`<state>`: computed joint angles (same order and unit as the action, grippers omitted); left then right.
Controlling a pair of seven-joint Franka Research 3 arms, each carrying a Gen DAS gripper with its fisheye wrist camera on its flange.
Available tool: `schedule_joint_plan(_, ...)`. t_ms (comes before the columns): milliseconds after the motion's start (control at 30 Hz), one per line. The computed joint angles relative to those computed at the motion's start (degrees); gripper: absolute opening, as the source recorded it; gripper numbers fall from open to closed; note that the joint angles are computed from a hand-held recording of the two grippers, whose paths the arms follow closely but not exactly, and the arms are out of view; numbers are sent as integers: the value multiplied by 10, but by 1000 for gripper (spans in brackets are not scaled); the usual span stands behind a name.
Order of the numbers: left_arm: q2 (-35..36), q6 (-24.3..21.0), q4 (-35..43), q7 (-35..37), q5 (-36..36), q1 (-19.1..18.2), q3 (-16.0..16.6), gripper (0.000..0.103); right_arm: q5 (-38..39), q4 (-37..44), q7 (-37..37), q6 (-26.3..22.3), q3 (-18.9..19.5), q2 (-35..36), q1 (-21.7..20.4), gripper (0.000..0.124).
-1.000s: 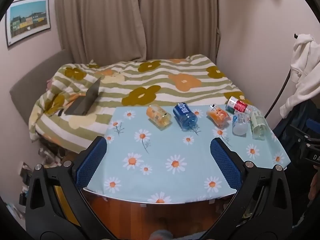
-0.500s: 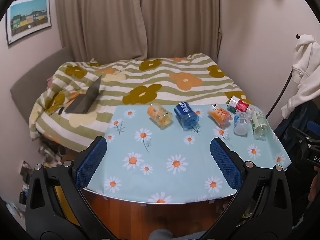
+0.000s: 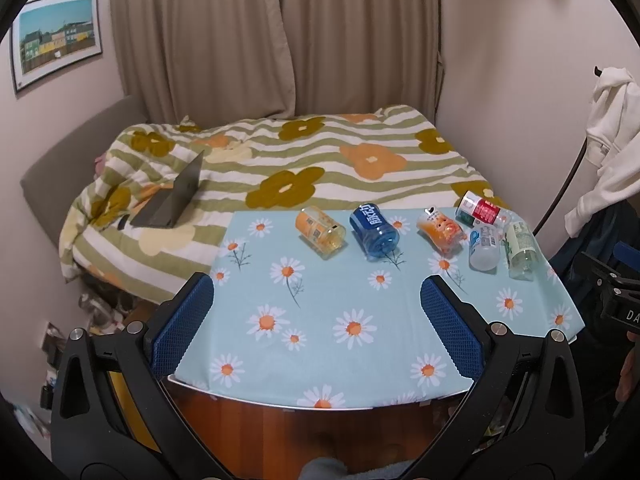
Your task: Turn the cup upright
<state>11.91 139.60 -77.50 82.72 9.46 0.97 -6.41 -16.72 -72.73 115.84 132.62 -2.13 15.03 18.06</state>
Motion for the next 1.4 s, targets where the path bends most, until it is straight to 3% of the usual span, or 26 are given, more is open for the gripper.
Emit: schedule_joint_plan(1400, 8, 1, -2, 3, -4, 4, 0, 103, 7, 5, 6, -1, -1, 10, 2, 103)
